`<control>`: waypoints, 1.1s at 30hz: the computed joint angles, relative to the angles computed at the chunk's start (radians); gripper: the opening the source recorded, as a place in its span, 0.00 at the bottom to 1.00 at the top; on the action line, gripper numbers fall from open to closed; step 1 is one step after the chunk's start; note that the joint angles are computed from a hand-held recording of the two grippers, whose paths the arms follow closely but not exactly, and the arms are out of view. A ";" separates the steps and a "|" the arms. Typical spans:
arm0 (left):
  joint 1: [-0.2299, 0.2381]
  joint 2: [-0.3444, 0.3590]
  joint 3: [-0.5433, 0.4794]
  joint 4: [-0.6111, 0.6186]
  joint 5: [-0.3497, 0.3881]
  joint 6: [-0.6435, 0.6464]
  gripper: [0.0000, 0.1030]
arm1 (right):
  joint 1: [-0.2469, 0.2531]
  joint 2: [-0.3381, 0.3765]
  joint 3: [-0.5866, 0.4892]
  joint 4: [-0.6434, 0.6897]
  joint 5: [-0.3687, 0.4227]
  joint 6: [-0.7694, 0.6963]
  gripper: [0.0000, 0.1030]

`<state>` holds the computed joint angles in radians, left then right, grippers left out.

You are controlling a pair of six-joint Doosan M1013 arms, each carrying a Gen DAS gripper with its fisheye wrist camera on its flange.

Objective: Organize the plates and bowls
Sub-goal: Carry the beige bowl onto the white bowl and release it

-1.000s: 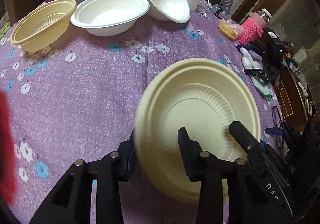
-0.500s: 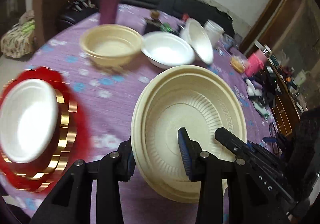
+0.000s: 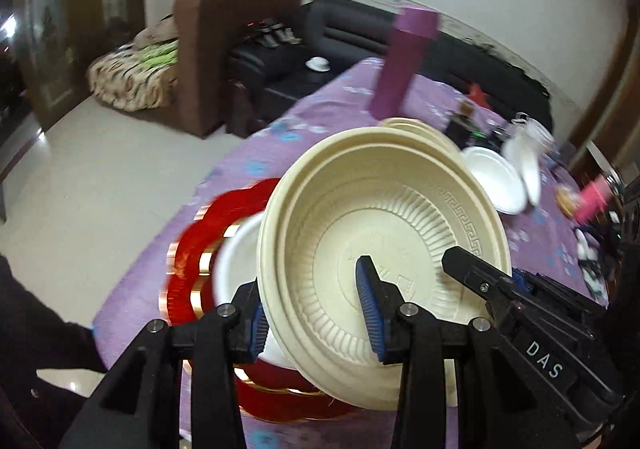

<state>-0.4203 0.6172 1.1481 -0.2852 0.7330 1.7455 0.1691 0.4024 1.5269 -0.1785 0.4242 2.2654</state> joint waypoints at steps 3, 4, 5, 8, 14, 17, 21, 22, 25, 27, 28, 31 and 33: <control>0.013 0.015 -0.014 0.029 0.009 -0.033 0.36 | 0.011 0.041 -0.054 0.016 0.051 -0.044 0.18; 0.016 0.020 -0.018 0.033 0.013 -0.039 0.36 | 0.014 0.051 -0.068 0.013 0.068 -0.045 0.18; 0.020 0.023 -0.021 0.037 0.015 -0.041 0.36 | 0.017 0.063 -0.082 0.011 0.084 -0.047 0.18; 0.026 0.026 -0.017 0.053 0.016 -0.045 0.37 | 0.019 0.083 -0.105 0.017 0.114 -0.062 0.18; 0.026 0.035 -0.021 0.092 0.021 -0.057 0.37 | 0.030 0.092 -0.119 -0.019 0.144 -0.043 0.20; 0.027 0.036 -0.021 0.092 0.021 -0.056 0.39 | 0.038 0.094 -0.118 -0.063 0.152 -0.017 0.20; 0.026 0.033 -0.014 0.102 0.001 -0.063 0.55 | 0.056 0.100 -0.126 -0.156 0.174 0.051 0.22; 0.026 0.028 -0.006 0.102 -0.009 -0.064 0.57 | 0.060 0.101 -0.127 -0.180 0.179 0.068 0.27; 0.028 0.014 0.014 0.116 -0.042 -0.079 0.58 | 0.067 0.099 -0.119 -0.263 0.178 0.138 0.44; 0.033 0.006 0.024 0.104 -0.051 -0.085 0.62 | 0.065 0.093 -0.109 -0.281 0.161 0.166 0.54; 0.037 0.002 0.028 0.090 -0.053 -0.084 0.64 | 0.064 0.089 -0.103 -0.288 0.151 0.180 0.60; 0.047 -0.013 0.049 0.030 -0.069 -0.070 0.68 | 0.063 0.074 -0.082 -0.321 0.123 0.224 0.67; 0.053 -0.025 0.067 -0.018 -0.080 -0.049 0.71 | 0.063 0.060 -0.063 -0.336 0.103 0.254 0.68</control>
